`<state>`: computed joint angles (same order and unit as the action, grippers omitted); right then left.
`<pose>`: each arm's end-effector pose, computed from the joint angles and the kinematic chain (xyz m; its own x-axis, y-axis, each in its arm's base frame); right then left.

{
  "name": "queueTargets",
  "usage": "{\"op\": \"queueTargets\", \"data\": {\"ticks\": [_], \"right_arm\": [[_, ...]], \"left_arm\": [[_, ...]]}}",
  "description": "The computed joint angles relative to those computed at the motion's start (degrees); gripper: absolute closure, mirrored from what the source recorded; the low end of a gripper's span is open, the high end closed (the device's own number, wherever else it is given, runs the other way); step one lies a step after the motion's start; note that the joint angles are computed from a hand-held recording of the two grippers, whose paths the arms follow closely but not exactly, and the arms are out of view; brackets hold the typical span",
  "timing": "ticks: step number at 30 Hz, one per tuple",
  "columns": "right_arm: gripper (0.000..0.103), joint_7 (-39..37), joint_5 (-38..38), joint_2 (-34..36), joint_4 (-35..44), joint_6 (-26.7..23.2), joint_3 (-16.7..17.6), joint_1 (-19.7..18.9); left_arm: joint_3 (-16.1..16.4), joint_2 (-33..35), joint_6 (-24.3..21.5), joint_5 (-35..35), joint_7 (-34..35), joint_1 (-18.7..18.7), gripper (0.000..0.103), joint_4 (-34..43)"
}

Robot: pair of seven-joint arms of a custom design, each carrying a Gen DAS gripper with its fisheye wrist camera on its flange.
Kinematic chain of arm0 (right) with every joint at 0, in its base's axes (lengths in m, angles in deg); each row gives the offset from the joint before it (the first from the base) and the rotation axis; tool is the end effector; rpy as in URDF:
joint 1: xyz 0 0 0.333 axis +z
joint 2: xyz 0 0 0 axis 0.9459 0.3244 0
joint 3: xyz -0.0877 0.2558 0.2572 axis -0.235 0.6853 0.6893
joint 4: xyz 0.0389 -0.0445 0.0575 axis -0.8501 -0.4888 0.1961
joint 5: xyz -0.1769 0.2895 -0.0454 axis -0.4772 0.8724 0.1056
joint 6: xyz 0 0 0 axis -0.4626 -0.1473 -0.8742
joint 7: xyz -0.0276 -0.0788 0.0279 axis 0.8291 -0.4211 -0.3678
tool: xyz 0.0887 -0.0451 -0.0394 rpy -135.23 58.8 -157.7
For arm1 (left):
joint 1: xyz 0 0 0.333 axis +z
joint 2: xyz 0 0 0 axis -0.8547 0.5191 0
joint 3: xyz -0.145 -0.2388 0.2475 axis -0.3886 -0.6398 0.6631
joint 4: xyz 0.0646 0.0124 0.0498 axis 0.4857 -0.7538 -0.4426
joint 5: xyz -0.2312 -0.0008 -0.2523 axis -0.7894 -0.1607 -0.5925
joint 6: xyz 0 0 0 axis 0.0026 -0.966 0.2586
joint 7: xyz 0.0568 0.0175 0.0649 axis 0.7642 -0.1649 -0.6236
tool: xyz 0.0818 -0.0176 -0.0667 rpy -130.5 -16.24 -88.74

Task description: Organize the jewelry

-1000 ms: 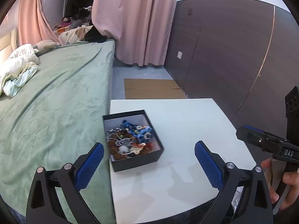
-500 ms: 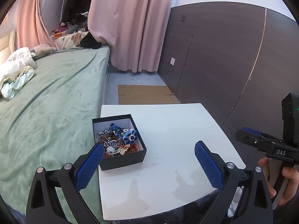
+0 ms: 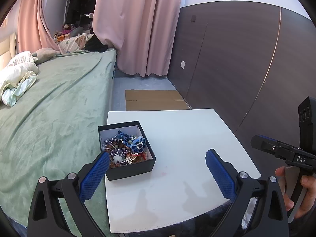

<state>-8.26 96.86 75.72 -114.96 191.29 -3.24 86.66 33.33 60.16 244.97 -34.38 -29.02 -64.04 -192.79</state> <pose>0.6737 0.2884 0.6047 0.4365 -0.8292 -0.3492 -0.6861 -0.0557 -0.7254 0.6205 -0.1050 0.6135 0.0556 -0.9868 0.1523 -0.6130 -0.1541 -0.7749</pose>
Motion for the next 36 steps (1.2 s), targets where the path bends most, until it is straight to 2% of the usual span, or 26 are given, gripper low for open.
{"op": "queueTargets", "data": {"ticks": [36], "right_arm": [[0.005,-0.2,0.6,-0.1,-0.2,0.1,-0.1,-0.4]], "left_arm": [[0.1,-0.1,-0.3,-0.4,0.3,0.3,0.009,-0.4]]}}
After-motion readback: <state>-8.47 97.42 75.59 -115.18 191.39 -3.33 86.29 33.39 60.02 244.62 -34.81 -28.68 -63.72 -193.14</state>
